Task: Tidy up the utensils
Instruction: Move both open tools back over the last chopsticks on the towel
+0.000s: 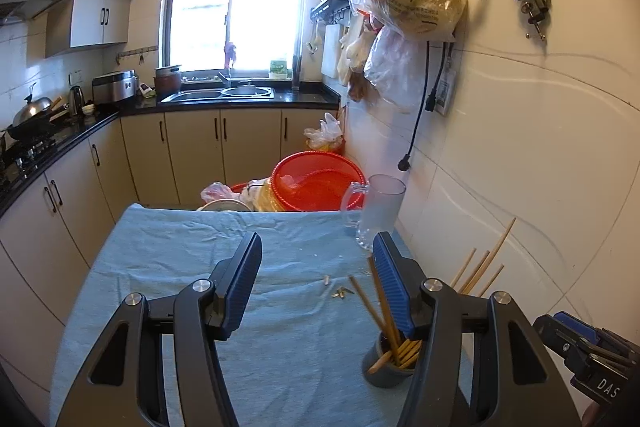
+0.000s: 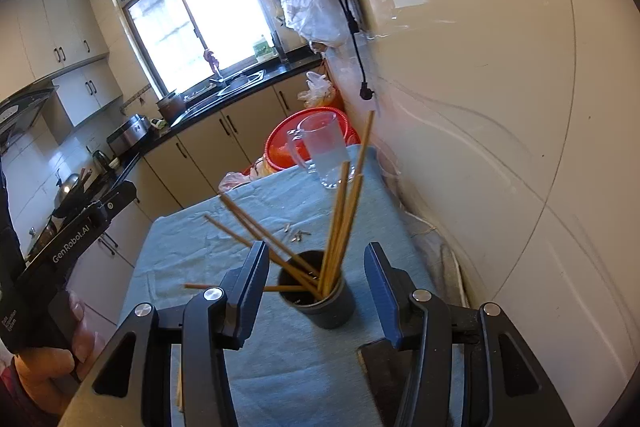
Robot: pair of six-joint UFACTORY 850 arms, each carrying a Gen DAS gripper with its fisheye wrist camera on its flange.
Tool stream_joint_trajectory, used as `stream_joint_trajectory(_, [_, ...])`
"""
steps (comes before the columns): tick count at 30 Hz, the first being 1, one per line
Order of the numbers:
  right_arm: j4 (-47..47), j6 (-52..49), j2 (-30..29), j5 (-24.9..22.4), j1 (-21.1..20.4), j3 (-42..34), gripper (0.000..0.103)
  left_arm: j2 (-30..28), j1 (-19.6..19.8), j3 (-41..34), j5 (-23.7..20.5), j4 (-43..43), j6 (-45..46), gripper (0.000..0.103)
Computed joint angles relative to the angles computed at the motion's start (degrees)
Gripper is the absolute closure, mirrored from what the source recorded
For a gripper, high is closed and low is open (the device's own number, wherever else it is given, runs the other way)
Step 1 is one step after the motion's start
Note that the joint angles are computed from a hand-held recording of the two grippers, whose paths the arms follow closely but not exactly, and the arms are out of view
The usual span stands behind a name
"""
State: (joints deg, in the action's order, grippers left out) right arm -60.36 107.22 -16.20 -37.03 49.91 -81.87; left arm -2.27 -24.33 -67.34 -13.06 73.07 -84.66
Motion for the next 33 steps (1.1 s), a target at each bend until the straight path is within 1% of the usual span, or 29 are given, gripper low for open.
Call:
stream_joint_trajectory(3, [0.0, 0.0, -0.6, 0.3, 0.7, -0.8, 0.049, 1.5, 0.7, 1.6, -0.4, 2.0, -1.2, 0.045])
stream_joint_trajectory(10, [1.8, -2.6, -2.7, 1.4, 2.4, -3.2, 0.049, 4.5, 2.9, 4.8, -0.6, -0.8, 3.0, 0.044])
stream_joint_trajectory(17, [6.3, -9.4, -6.3, 2.9, 3.8, -7.3, 0.05, 6.6, 5.6, 7.3, -0.9, -2.9, 5.0, 0.044])
stream_joint_trajectory(18, [7.0, -10.6, -7.5, 2.9, 4.4, -8.7, 0.049, 7.0, 6.1, 7.8, -1.0, -3.1, 5.2, 0.044])
stream_joint_trajectory(26, [10.9, -17.0, -12.1, 3.4, 5.4, -14.6, 0.049, 9.6, 10.1, 11.4, -0.7, -5.5, 7.3, 0.043])
stream_joint_trajectory(31, [15.7, -23.5, -16.8, 3.6, 5.9, -20.9, 0.049, 10.6, 13.7, 12.8, -0.2, -9.4, 11.0, 0.043])
stream_joint_trajectory(33, [16.4, -24.3, -17.4, 3.7, 5.9, -21.7, 0.049, 10.9, 14.9, 13.1, -0.2, -10.8, 12.2, 0.043])
